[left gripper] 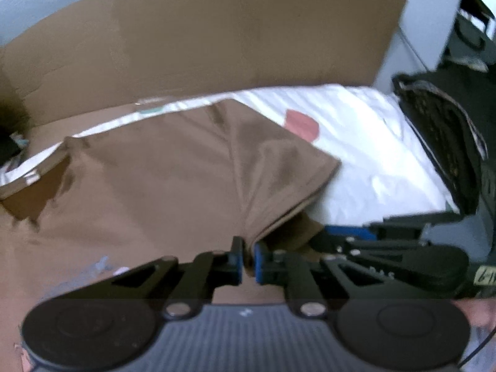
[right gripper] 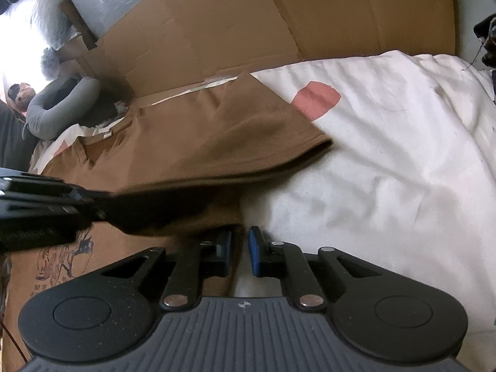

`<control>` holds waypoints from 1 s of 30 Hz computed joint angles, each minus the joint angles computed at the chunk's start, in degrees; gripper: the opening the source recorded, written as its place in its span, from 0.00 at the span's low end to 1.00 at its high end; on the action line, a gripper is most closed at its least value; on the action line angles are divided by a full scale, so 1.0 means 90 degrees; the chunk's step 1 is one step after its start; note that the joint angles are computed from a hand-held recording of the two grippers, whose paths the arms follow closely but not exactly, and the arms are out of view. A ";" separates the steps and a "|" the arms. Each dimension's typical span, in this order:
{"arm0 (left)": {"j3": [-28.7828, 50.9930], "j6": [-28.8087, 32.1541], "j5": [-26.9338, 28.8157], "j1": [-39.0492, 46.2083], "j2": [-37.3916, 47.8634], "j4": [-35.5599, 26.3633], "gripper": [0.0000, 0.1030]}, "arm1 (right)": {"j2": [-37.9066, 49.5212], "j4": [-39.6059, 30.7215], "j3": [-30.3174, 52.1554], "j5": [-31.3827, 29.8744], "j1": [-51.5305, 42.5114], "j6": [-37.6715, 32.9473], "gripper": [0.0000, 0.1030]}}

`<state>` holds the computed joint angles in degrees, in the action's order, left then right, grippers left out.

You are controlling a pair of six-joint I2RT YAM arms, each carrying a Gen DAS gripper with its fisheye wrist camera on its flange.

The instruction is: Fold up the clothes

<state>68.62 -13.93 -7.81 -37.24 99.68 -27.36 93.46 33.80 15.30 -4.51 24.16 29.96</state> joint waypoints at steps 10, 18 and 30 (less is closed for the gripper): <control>-0.0367 -0.1211 0.0420 0.0312 -0.0367 0.0016 0.07 | 0.0078 0.0181 -0.0052 -0.0102 -0.0065 0.0175 0.15; -0.0954 -0.2296 0.0749 0.0380 -0.0413 0.0407 0.07 | 0.0176 0.0329 -0.0062 -0.0242 -0.0172 0.0411 0.13; -0.1109 -0.2546 0.0864 0.0465 -0.0303 0.0392 0.12 | 0.0062 -0.0136 0.0102 -0.0676 -0.0466 0.0147 0.13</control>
